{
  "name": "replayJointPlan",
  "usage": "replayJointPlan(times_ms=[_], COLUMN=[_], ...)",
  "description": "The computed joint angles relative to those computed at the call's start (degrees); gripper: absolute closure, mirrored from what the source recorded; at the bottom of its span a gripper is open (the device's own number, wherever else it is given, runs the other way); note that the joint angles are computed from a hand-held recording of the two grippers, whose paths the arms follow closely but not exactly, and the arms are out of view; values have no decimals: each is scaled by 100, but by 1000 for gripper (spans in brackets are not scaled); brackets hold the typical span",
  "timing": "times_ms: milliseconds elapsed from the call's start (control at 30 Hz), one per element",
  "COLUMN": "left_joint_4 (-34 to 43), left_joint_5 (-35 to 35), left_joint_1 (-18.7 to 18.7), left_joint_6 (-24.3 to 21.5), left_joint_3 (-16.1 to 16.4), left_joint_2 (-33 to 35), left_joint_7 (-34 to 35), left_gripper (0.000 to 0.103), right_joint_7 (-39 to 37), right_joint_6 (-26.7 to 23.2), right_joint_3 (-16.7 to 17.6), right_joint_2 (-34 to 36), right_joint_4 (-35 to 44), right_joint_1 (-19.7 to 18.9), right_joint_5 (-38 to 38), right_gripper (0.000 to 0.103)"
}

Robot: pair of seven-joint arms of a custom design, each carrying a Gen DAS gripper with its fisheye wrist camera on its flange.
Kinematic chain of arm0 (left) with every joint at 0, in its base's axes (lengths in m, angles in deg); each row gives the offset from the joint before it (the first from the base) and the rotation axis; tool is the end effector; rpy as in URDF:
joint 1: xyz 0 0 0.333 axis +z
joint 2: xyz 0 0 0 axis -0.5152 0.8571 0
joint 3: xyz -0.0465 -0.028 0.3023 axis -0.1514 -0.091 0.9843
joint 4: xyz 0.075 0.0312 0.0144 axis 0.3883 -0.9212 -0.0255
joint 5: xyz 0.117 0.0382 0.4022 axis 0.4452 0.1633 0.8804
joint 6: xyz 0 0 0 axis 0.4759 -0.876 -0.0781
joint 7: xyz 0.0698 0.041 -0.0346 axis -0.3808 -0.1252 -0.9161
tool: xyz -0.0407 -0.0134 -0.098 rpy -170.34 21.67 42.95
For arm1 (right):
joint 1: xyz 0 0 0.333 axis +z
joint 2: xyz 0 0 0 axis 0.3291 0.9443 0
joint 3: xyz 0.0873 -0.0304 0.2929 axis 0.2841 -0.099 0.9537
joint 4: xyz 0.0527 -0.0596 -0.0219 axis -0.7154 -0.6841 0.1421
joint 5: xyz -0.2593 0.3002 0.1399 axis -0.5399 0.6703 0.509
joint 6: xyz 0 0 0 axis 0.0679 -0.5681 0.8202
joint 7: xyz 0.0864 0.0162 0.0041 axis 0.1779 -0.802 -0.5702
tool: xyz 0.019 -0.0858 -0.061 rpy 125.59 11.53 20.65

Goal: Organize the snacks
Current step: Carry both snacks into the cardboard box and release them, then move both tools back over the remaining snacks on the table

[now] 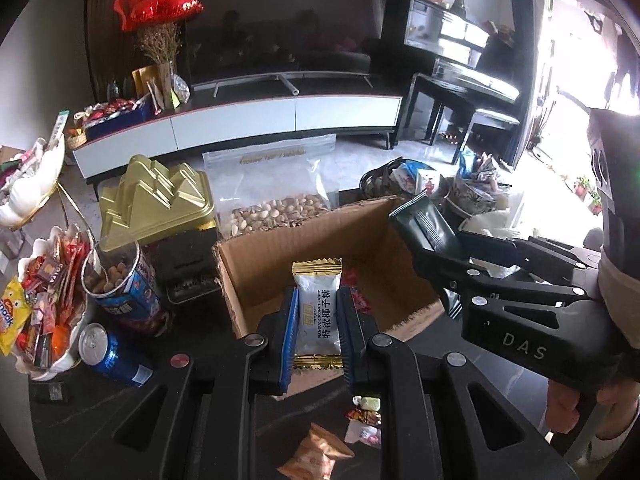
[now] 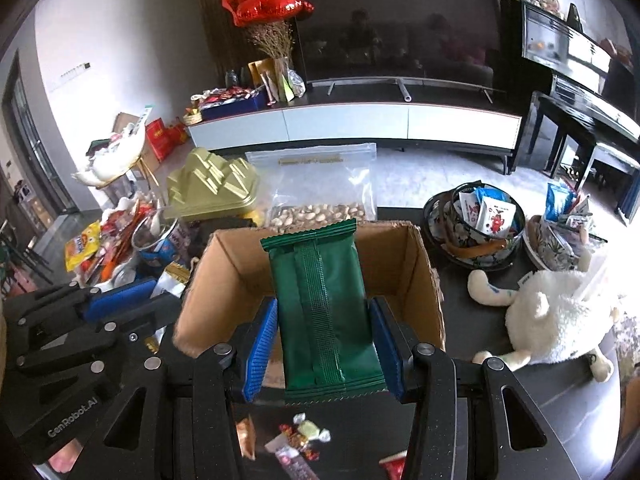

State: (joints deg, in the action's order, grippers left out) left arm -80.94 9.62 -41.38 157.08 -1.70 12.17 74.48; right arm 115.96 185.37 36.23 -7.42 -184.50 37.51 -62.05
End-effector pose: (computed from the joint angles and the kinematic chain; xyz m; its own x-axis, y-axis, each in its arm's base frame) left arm 0.5803 -0.2292 0.4682 -0.1411 -0.9869 0.0786 -0.7517 0.0551 -0.6572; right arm 0.6034 0.2927 0.4687 0.3301 -0.9338 -0.1380 -0.7271 -0.1583 -0.6680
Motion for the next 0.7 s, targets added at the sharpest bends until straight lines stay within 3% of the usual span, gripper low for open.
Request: replayJointPlan(times_ms=[100, 233, 300, 567, 700], left_joint_4=[185, 252, 247, -236, -525], left_joint_5=[61, 796, 912, 1175, 1165], left_joint_1=[-10, -118, -136, -26, 82], left_joint_6=[-38, -86, -199, -300, -359], left_joint_3=[52, 211, 217, 77, -74], left_joint_2=[210, 295, 276, -189, -472], left_joint_7=[-106, -802, -921, -1339, -1345], left_gripper=[81, 61, 60, 56, 56], right_joint_7=[-69, 384, 335, 481, 295], right_joint_6=[-56, -54, -74, 8, -105], right_joint_3=[47, -136, -56, -101, -24], right_joint_2=[249, 397, 404, -16, -254], right_joint_4=[248, 363, 346, -165, -383], right_joint_1=[-57, 66, -7, 82, 73], right_joint_5=[172, -211, -154, -559, -419], right_gripper=[55, 50, 45, 45, 45])
